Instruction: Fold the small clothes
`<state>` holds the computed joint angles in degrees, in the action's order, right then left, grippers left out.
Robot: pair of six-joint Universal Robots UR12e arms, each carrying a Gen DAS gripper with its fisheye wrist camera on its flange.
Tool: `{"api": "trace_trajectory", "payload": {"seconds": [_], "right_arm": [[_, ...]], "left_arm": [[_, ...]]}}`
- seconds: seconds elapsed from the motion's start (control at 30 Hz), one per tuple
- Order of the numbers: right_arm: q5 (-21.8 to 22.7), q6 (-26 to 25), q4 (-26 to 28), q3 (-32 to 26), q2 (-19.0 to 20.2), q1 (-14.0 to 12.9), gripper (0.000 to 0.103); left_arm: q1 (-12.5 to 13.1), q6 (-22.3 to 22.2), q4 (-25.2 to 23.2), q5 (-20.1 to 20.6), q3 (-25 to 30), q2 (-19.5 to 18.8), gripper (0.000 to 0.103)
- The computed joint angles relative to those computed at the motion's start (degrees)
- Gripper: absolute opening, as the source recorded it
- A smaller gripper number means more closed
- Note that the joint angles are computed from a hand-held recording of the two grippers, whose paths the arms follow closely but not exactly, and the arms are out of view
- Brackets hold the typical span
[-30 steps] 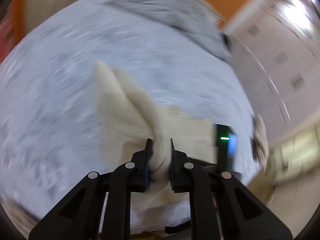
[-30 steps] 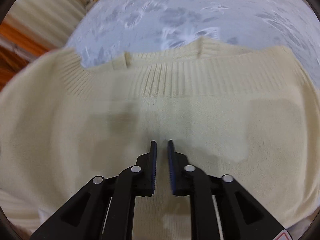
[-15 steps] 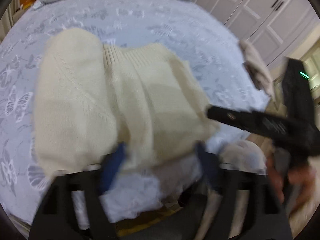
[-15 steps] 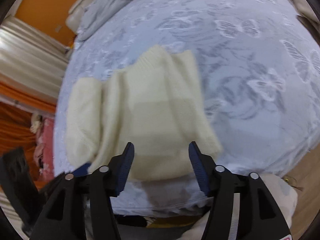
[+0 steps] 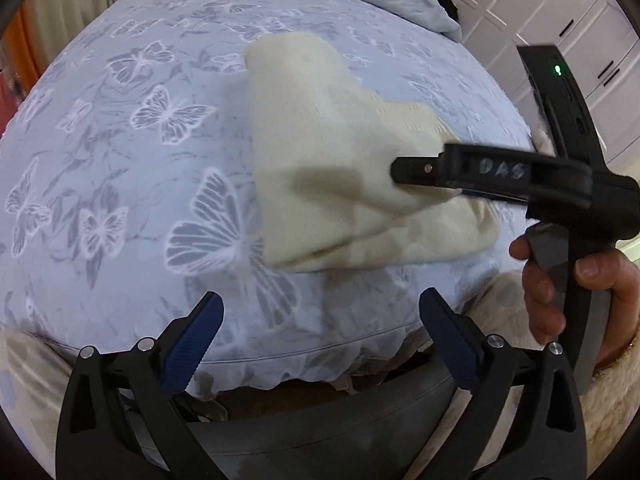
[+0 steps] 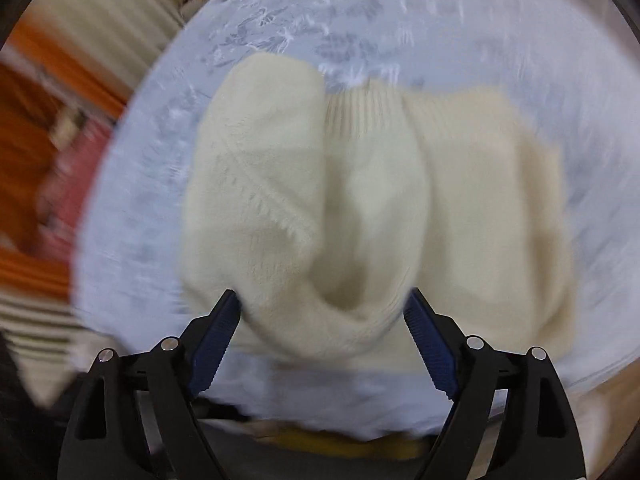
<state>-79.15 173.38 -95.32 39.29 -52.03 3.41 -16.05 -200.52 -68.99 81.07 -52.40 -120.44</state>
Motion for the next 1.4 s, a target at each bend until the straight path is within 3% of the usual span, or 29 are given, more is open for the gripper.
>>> {"api": "trace_trajectory", "payload": {"seconds": [0.03,0.1,0.2,0.27,0.3,0.33,0.37,0.43,0.5,0.57,0.63,0.67,0.73,0.8,0.83,0.9,0.93,0.97,1.0,1.1,1.17,1.23,1.27,1.33,1.4], "right_arm": [[-1.4,-0.7,-1.0,0.0,0.0,0.3,0.084],[0.5,-1.0,0.7,-1.3,0.8,-0.1,0.085],[9.8,0.5,9.4,-5.1,3.8,-2.1,0.085],[13.2,5.4,8.8,-3.5,3.8,-2.8,0.084],[14.8,6.6,6.4,-1.6,2.9,-3.0,0.074],[17.5,7.1,5.8,-1.2,2.8,-3.3,0.038],[19.4,7.4,6.2,-1.9,3.1,-3.5,0.014],[25.1,9.4,2.6,-2.2,2.6,-4.3,0.014],[33.9,13.2,-4.4,-0.5,1.0,-6.0,0.011],[39.1,18.6,-15.7,4.2,-2.0,-8.5,0.0],[35.4,20.2,-20.9,7.1,-4.3,-10.3,0.0],[31.1,18.8,-20.0,7.3,-4.8,-10.5,0.0],[19.1,12.7,-10.9,6.5,-4.4,-10.9,0.0],[13.7,12.2,-5.2,7.0,-4.4,-11.3,0.011],[14.7,12.5,-5.3,8.6,-5.1,-11.4,0.011],[22.5,13.3,-6.3,11.7,-6.1,-12.0,0.022],[24.7,13.7,-6.5,12.0,-6.1,-11.8,0.062],[25.3,14.1,-7.1,12.1,-5.9,-11.2,0.091],[26.2,12.9,-7.1,11.6,-5.4,-10.4,0.092],[26.7,8.1,-0.5,7.3,-2.6,-8.1,0.092],[26.3,7.6,3.2,4.1,-0.2,-6.9,0.091],[24.4,5.2,5.5,0.7,2.1,-5.4,0.051],[24.5,4.0,6.3,0.6,2.1,-5.2,0.012],[26.8,6.1,1.0,1.8,1.0,-5.3,0.01],[30.9,11.3,-8.4,5.6,-1.9,-6.6,0.009]], "left_arm": [[0.0,0.3,0.5,0.4,-0.2,0.2,0.096],[-0.2,1.3,1.6,0.7,-0.8,0.6,0.096],[-0.6,2.8,1.6,1.2,-0.9,0.6,0.096],[-0.7,3.3,0.8,0.8,-0.5,0.4,0.096],[-0.8,3.5,0.6,0.5,-0.3,0.3,0.096],[-0.9,3.7,0.4,0.8,-0.1,0.2,0.096],[-0.9,3.9,0.3,0.9,0.1,0.2,0.096],[-1.0,4.2,0.5,1.2,0.4,0.1,0.096],[-0.9,3.9,0.8,1.2,0.7,0.0,0.096],[-0.8,3.2,1.0,0.5,1.0,-0.1,0.096],[-0.7,2.8,1.3,0.0,1.1,-0.2,0.096],[-0.8,2.7,1.1,-0.3,1.4,-0.5,0.096],[-0.9,3.0,-0.5,-1.2,2.7,-1.6,0.096],[-1.1,3.2,-2.8,-2.0,4.6,-3.0,0.096],[-1.2,3.4,-3.4,-2.2,5.3,-3.4,0.096],[-1.6,4.2,-4.1,-1.8,6.5,-4.2,0.096],[-1.7,4.6,-4.1,-1.8,6.7,-4.2,0.096],[-1.9,5.0,-4.5,-1.6,7.1,-4.4,0.096],[-2.0,5.4,-4.8,-1.5,7.3,-4.5,0.096],[-2.2,6.0,-5.1,0.3,7.1,-4.2,0.096],[-2.0,5.6,-4.4,0.7,6.1,-3.5,0.096],[-1.6,4.2,-4.1,1.0,4.9,-2.7,0.096],[-1.4,3.4,-4.4,0.8,4.7,-2.6,0.096],[-0.9,1.3,-4.6,0.0,4.2,-2.4,0.096],[-0.6,-0.4,-3.3,-0.6,3.4,-1.8,0.096]]}}
